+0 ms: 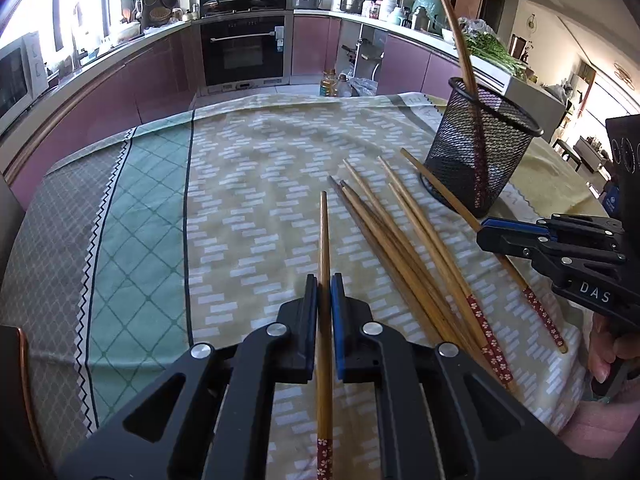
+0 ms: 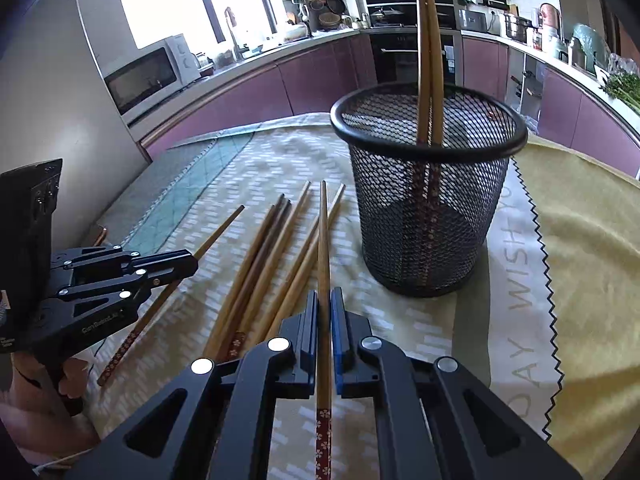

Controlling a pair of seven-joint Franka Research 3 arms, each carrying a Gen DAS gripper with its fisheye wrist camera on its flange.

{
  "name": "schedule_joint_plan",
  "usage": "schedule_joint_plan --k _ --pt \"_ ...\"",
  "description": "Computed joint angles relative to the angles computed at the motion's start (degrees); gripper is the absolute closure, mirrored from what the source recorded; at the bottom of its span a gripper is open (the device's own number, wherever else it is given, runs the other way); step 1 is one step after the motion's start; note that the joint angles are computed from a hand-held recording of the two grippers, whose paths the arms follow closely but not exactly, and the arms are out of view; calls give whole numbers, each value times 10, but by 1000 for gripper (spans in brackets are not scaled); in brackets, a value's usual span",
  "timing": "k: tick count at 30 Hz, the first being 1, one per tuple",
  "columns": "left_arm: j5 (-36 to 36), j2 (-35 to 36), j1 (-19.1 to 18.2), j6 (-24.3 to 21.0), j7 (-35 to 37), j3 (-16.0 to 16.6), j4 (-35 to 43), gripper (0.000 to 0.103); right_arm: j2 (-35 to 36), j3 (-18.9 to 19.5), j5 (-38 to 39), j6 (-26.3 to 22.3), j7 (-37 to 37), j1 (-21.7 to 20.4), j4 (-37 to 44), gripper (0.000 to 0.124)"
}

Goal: Organize utensils
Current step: 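Close the right gripper on another wooden chopstick, then lift the chopstick upright with the right gripper and lower it into the mesh cup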

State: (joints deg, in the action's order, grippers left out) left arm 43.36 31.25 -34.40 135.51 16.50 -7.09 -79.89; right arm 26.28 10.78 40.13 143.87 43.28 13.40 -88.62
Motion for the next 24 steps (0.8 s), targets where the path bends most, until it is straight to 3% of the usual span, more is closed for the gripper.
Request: schedule_joint_plan --k 12,24 --pt "47 -53 2 86 -21 0 -34 95 -57 17 134 -9 -115 -36 -37 118" --pt "104 -85 2 155 -44 1 -39 96 -85 -3 247 -19 -189 -43 -44 118"
